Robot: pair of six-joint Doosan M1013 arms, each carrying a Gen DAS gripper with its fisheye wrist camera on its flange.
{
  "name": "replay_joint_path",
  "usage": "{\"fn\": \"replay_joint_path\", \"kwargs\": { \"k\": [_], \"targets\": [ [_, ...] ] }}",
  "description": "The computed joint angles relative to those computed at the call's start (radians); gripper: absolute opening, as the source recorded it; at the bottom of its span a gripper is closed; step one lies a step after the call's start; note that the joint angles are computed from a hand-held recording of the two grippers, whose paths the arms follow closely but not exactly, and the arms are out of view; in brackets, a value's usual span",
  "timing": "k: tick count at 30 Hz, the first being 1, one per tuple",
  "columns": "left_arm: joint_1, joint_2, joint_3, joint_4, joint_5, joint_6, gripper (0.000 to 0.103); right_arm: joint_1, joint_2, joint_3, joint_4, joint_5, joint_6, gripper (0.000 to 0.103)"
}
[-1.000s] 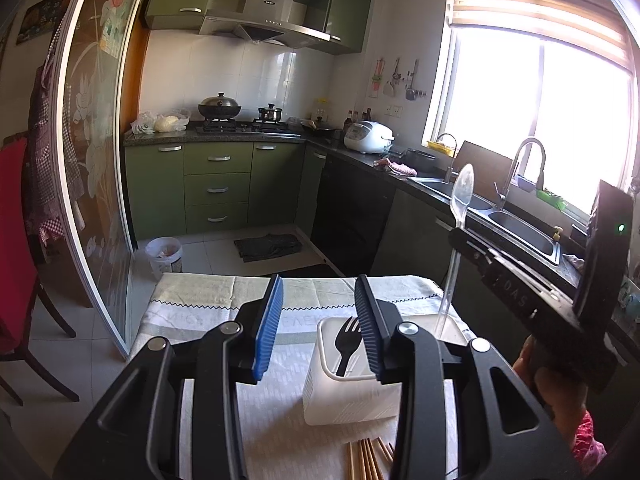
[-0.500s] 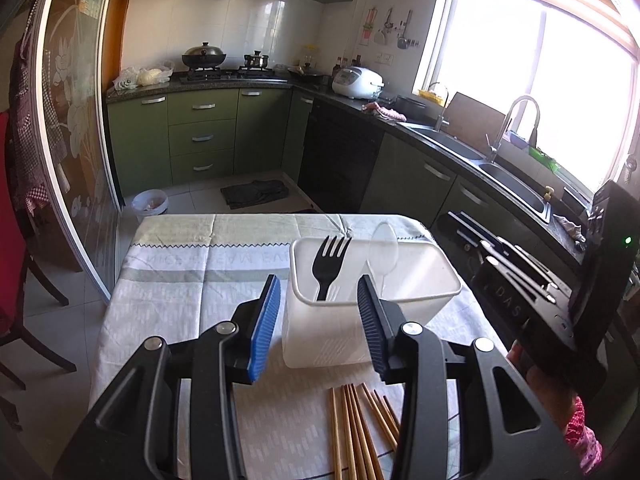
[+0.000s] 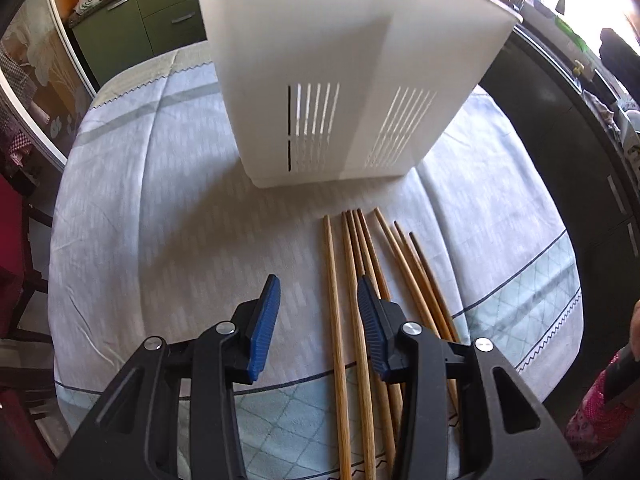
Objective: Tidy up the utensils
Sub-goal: 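Carry the clear spoon into the caddy and open the right tool, then grasp one wooden chopstick with the left tool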
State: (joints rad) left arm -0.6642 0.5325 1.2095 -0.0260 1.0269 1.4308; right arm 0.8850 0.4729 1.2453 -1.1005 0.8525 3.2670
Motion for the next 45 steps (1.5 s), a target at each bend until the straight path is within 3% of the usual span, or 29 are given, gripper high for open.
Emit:
{"fn": "replay_joint_path", "kwargs": {
  "k": [5,10,15,19,23,31,33,38,45],
  "targets": [
    [-0.002,0.024,-0.016,-0.01,0.058,-0.013,0.039,0.004,-0.029,0.05,-0.003,-0.015,0.044,0.02],
    [-0.005,0.036,-0.02,0.012,0.066,-0.036,0.039,0.002,-0.035,0.061,0.015,-0.04,0.047,0.02],
    [-0.015,0.039,-0.031,0.025,0.075,-0.046,0.027,0.003,-0.037,0.064,0.019,-0.057,0.048,0.02],
    [-0.006,0.031,-0.029,0.006,0.075,-0.046,0.027,0.005,-0.04,0.066,0.009,-0.059,0.057,0.029],
    [-0.007,0.024,-0.023,0.023,0.082,-0.049,0.026,0.004,-0.039,0.061,0.017,-0.063,0.047,0.029],
    [-0.011,0.021,-0.014,0.049,0.094,-0.038,0.013,0.006,-0.027,0.034,0.067,-0.056,-0.022,0.029],
    [-0.014,0.023,-0.014,0.057,0.091,-0.038,0.007,0.005,-0.021,0.02,0.108,-0.047,-0.074,0.03],
    [-0.011,0.02,-0.011,0.037,0.068,-0.033,0.006,-0.007,0.003,-0.018,0.267,-0.043,-0.237,0.03],
    [0.003,-0.061,0.061,0.074,-0.088,-0.073,0.006,-0.044,0.08,-0.107,0.658,0.018,-0.597,0.029]
  ]
}}
